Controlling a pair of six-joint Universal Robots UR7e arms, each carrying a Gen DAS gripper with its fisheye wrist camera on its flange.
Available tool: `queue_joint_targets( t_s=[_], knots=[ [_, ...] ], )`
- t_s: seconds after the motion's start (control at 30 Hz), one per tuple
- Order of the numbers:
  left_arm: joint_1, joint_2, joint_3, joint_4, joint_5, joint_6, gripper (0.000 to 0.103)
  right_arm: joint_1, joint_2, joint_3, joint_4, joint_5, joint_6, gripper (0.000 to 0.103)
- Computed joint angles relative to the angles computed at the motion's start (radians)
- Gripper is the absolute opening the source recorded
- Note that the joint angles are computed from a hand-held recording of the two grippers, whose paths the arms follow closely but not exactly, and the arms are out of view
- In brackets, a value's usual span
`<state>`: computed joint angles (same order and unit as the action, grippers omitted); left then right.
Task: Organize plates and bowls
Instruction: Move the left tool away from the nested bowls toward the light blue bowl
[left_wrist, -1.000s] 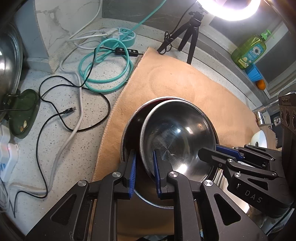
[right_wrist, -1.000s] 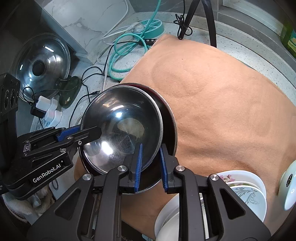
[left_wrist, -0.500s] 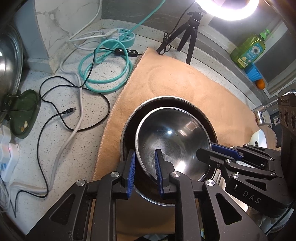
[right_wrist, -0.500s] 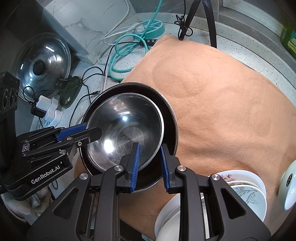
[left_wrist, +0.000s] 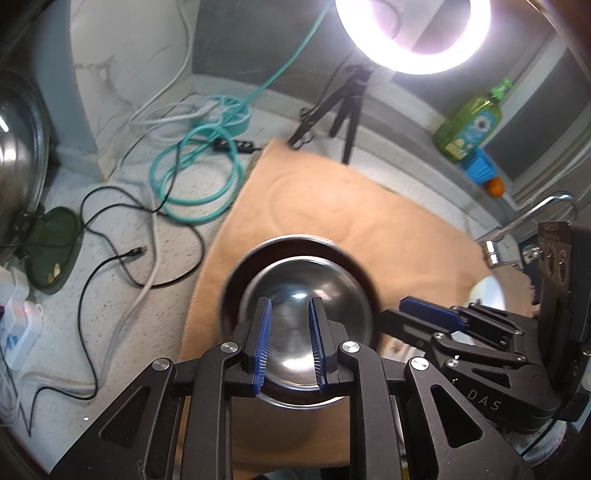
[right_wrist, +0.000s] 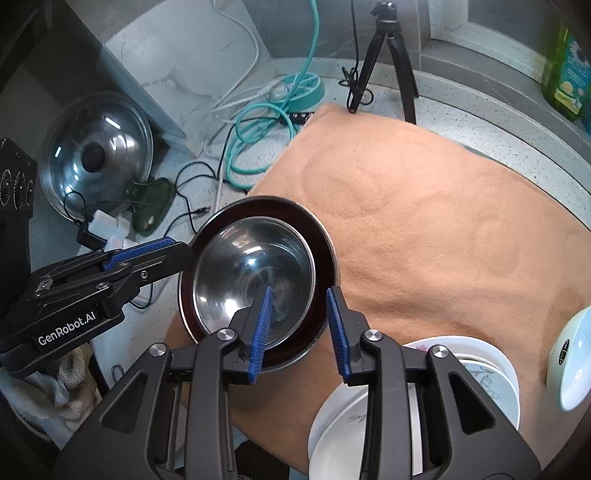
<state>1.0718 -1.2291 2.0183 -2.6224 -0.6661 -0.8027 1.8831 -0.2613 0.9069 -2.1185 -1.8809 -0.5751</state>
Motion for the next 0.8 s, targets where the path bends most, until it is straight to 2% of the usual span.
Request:
queue_joint_targets(
  t_s=[0.17, 0.33, 0.47, 0.8],
  knots=[
    [-0.029, 0.037, -0.025, -0.062, -0.013, 0.07, 0.018, -0.013, -0.06, 0.048, -0.03, 0.022, 0.003, 0.032],
    [-0.044, 0.095, -0.069, -0.111, -0.06, 0.137, 0.018, -0.038, -0.119, 0.083, -0.064, 0.035, 0.006, 0.033],
    [-0.041, 0.153, -0.12, -0.131, -0.108, 0.183, 0.018, -0.066, -0.175, 0.117, -0.11, 0.03, 0.005, 0.044],
    [-0.029, 0.314, -0.287, -0.122, -0.227, 0.272, 0.018, -0.143, -0.242, 0.089, -0.152, -0.018, 0.038, 0.045]
  ],
)
